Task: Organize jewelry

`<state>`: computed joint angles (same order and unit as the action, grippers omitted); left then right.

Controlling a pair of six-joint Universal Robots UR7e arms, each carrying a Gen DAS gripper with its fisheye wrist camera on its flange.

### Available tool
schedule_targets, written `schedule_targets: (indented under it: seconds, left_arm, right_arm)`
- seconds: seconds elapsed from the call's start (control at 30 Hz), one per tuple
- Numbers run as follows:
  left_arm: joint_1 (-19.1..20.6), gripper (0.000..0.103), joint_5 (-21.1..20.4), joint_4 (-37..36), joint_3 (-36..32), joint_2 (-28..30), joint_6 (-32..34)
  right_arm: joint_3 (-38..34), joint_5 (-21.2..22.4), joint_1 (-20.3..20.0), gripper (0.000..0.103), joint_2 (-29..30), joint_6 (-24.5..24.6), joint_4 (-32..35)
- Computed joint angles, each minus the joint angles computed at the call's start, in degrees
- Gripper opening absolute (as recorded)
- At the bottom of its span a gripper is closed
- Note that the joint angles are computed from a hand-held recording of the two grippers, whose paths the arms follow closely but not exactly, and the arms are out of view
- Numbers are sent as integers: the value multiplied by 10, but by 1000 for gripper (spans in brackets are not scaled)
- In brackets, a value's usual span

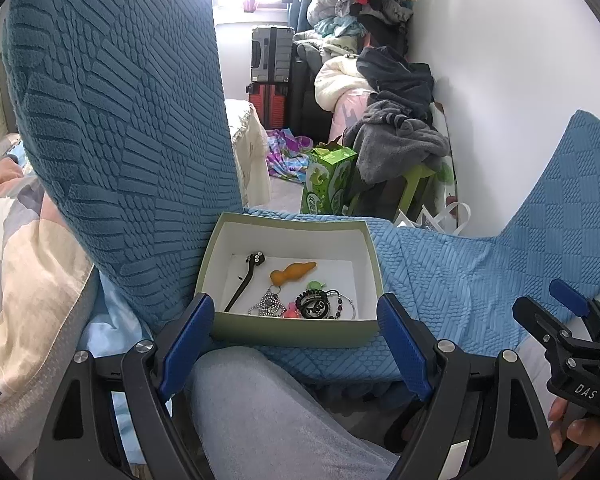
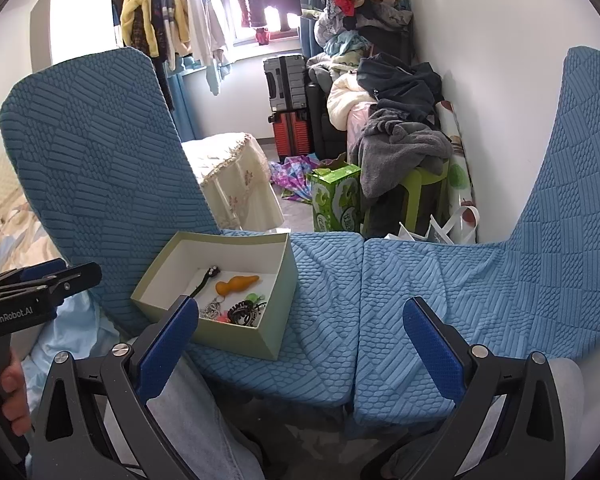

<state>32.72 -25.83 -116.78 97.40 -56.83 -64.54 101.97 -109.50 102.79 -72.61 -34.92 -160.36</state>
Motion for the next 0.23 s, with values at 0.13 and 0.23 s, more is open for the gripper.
schedule_targets:
  seconds: [0.13,0.23]
  left_arm:
    - [1,84,-1,-4,1,0,4]
    - [1,84,-1,-3,1,-1,4]
  right_arm:
    - [0,-2,2,103,1,-1,-1]
    - [1,-1,2,103,1,-1,-1]
